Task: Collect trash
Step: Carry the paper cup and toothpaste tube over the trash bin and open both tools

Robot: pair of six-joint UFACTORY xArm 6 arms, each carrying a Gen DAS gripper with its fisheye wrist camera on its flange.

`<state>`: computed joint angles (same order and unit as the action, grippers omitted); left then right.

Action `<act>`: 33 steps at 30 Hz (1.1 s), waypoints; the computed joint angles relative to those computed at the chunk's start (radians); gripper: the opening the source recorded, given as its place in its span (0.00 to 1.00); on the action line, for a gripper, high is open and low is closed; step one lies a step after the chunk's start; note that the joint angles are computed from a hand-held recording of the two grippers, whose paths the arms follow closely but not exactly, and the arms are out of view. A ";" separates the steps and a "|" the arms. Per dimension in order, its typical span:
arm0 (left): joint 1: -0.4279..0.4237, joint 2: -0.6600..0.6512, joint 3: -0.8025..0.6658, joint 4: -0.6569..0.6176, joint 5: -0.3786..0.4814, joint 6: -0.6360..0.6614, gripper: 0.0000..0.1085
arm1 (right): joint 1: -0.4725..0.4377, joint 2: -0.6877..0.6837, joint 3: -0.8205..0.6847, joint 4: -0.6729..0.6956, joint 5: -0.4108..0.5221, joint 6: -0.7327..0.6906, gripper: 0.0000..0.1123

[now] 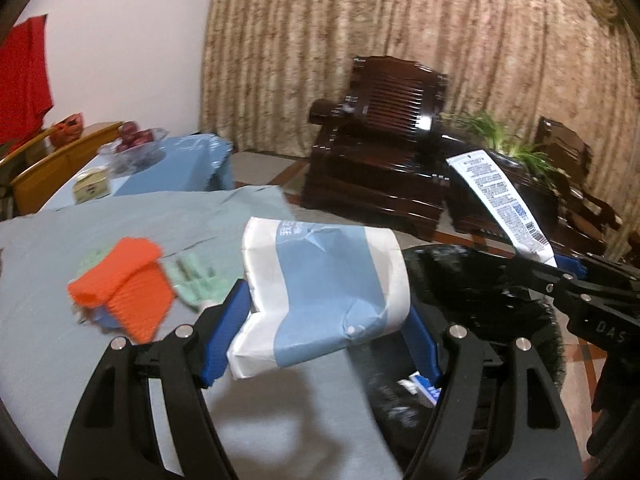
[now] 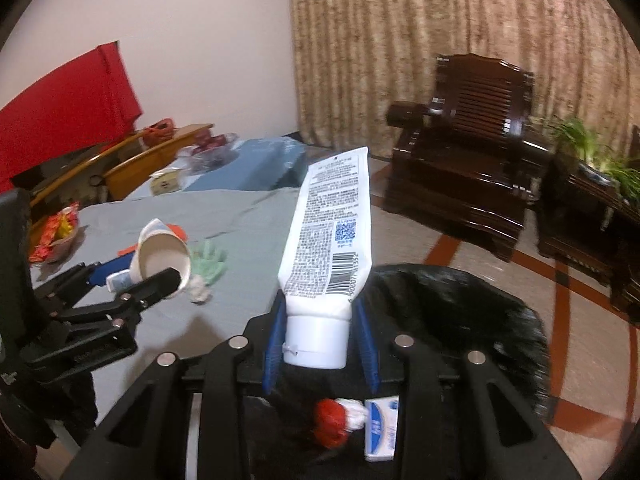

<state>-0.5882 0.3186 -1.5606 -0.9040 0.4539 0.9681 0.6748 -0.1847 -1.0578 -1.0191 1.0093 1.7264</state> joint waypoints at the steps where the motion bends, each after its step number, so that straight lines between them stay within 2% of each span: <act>1: -0.013 0.000 0.002 -0.008 -0.004 0.010 0.65 | 0.004 -0.016 0.015 0.004 0.016 0.005 0.29; 12: -0.109 0.024 -0.003 -0.029 0.018 0.047 0.65 | 0.056 -0.191 0.183 0.052 0.183 0.070 0.29; 20: -0.150 0.039 0.013 -0.044 0.024 0.107 0.65 | 0.055 -0.245 0.263 0.089 0.195 0.112 0.29; 31: -0.173 0.077 -0.020 0.007 0.060 0.066 0.65 | 0.042 -0.284 0.338 0.121 0.172 0.156 0.29; 33: -0.169 0.082 -0.028 0.019 0.087 0.061 0.71 | 0.041 -0.283 0.342 0.131 0.176 0.156 0.30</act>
